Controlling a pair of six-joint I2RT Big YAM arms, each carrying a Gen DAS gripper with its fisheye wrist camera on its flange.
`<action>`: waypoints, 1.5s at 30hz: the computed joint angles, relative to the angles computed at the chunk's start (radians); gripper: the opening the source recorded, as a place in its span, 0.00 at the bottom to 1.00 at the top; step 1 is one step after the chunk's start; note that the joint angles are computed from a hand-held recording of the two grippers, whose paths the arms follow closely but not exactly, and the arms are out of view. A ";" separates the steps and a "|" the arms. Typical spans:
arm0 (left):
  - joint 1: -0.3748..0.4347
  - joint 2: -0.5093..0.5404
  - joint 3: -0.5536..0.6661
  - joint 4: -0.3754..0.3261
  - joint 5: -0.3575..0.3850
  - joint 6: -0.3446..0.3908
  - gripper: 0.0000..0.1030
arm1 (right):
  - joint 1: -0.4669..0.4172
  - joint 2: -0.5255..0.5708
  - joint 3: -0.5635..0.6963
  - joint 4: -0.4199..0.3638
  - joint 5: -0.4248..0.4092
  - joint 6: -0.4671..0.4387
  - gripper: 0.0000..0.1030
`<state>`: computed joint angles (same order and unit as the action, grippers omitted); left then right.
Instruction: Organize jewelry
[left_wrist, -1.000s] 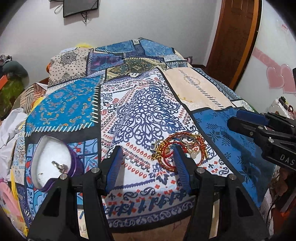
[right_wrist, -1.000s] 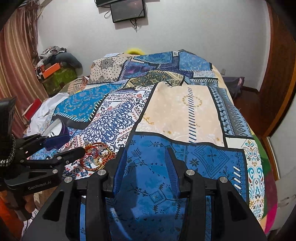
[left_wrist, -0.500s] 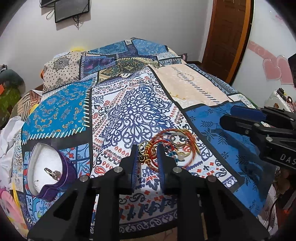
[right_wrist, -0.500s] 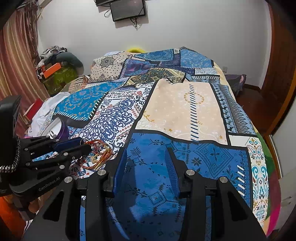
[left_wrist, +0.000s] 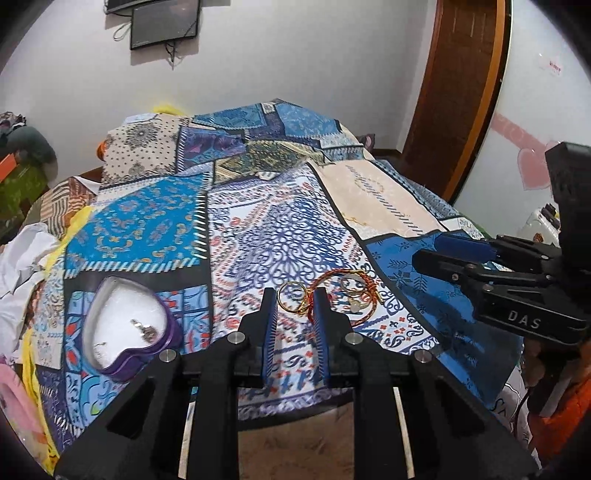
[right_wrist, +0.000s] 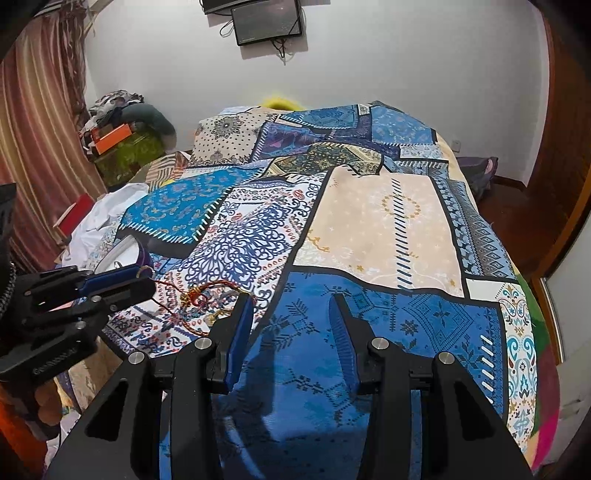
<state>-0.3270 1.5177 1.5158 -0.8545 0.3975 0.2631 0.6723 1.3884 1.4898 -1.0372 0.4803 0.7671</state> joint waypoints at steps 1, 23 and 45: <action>0.006 -0.003 -0.001 0.000 0.004 -0.001 0.18 | 0.002 0.005 0.006 -0.001 0.000 -0.003 0.38; 0.135 -0.017 -0.081 -0.079 0.073 0.043 0.18 | 0.051 0.161 0.166 -0.012 -0.108 -0.103 0.38; 0.174 -0.016 -0.102 -0.082 0.160 0.054 0.18 | 0.048 0.351 0.360 -0.094 -0.225 -0.197 0.23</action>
<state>-0.1533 1.5020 1.4133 -0.9369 0.5573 0.3171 0.7203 1.7393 1.8495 -1.1309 0.2556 0.5697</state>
